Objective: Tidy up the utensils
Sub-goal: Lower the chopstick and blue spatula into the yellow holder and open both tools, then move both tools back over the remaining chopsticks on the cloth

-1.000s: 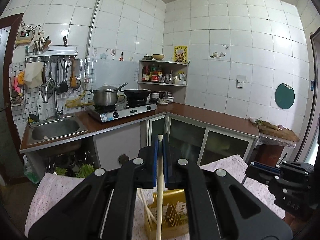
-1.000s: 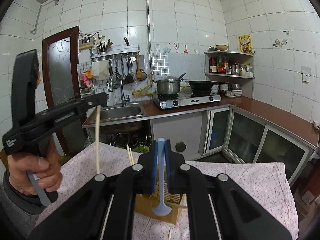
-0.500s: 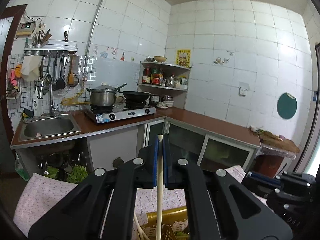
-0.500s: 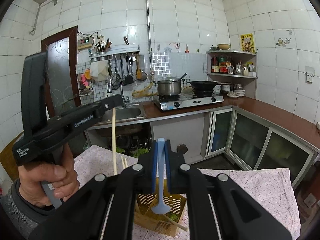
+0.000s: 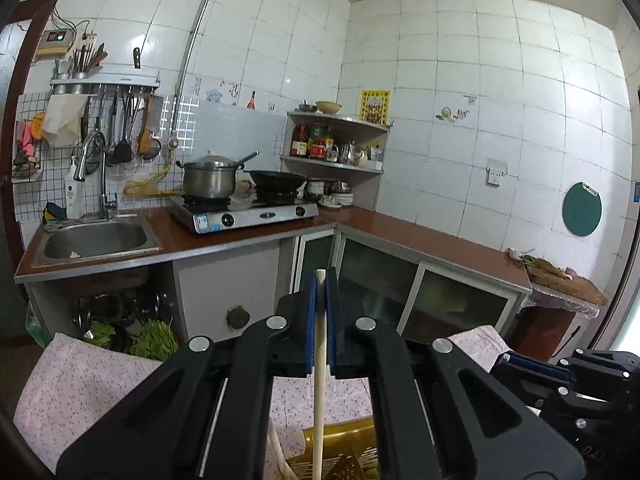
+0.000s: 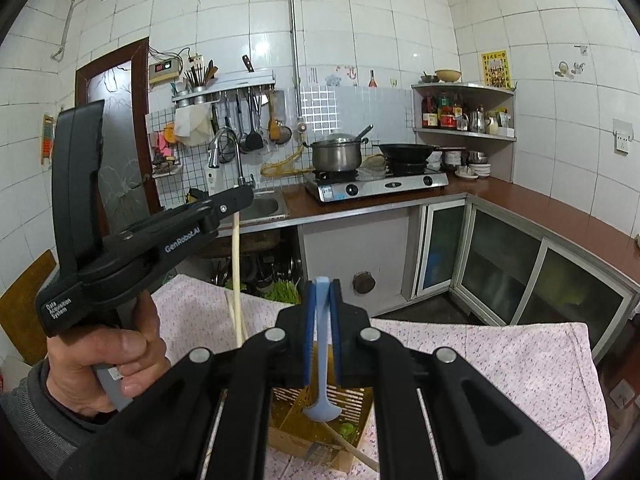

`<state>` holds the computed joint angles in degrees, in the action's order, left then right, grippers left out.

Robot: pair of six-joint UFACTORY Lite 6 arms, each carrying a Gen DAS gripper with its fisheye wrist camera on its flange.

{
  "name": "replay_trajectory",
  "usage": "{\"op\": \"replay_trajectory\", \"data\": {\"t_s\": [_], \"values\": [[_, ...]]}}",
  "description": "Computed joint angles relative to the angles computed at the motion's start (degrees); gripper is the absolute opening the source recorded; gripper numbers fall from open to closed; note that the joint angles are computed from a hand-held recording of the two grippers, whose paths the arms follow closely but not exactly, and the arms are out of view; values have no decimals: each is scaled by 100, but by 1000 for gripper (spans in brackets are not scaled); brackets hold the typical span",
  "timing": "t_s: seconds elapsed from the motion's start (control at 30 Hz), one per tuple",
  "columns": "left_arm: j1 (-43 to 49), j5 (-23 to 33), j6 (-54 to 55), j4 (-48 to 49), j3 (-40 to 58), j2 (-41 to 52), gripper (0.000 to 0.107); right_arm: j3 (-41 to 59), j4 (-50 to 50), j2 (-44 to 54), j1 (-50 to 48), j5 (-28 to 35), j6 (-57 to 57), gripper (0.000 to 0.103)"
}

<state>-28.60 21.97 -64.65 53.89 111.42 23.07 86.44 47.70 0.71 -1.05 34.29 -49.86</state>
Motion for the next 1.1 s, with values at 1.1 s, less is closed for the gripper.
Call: {"op": "replay_trajectory", "data": {"t_s": [1.1], "values": [[-2568, 2918, -2107, 1215, -5920, -5059, 29, -3279, 377, -3691, -2319, 1511, -588, 35]]}}
